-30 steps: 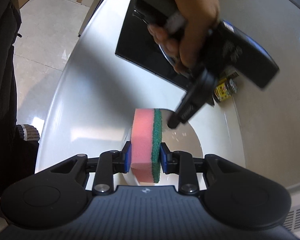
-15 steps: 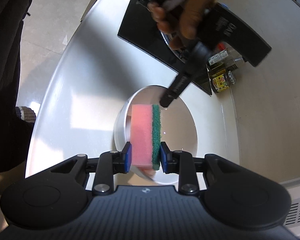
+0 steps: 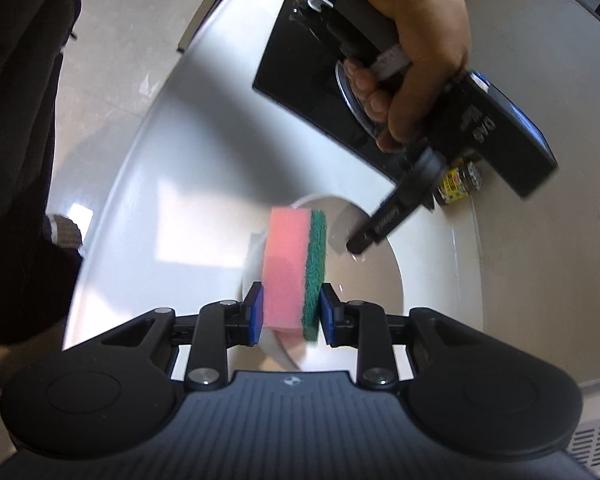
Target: Clean bowl
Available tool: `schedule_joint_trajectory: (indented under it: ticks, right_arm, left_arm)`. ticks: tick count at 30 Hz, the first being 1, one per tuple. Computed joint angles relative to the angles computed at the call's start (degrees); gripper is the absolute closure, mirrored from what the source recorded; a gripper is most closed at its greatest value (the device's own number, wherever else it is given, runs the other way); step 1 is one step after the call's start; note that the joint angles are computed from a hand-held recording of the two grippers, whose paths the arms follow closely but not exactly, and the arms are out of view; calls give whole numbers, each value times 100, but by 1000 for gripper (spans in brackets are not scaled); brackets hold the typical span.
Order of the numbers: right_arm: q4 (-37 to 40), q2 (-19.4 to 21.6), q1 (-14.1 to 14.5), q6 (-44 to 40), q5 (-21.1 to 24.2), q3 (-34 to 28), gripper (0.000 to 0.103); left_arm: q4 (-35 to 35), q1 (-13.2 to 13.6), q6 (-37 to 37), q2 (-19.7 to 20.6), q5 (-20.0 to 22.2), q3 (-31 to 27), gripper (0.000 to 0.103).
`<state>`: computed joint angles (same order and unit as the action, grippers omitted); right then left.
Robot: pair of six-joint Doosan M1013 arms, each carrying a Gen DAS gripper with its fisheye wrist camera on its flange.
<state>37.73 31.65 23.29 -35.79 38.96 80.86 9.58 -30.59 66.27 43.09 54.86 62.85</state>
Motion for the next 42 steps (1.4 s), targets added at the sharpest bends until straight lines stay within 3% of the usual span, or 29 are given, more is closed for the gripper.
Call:
schedule_joint_trajectory:
  ticks: [6,10,12,18,25,29,35,39,42]
  right_arm:
    - [-39,3,1,57,-150,30,78]
    - [-77,24,-1,203,49,-51,78]
    - [-72,13,-17,188,224,-86,78]
    - [242,105,46,745,640,-274,79]
    - [-205,37,31,403,584,-226,79]
    - [-341,-21,-18,236,420,-157,79]
    - [-260,-41,-23,80,225,-55,79]
    - [-261,-7,5,273,336,-122,79]
    - [-10,50,15,593,594,-213,79]
  left_arm:
    - [-4,-81,-425,-221,13,303,82]
    - [4,-108,-371,-281,-16,389,82]
    - [115,-132,-368,-260,-11,358,88]
    - [458,-190,-374,-80,98,90,93]
    - [343,-124,295,9,184,-90,90]
    - [244,-95,-149,-27,170,-37,82]
    - [137,-130,-446,-213,157,218,82]
    - [287,-176,-302,-223,66,260,93]
    - [365,-187,-118,-157,108,152,95]
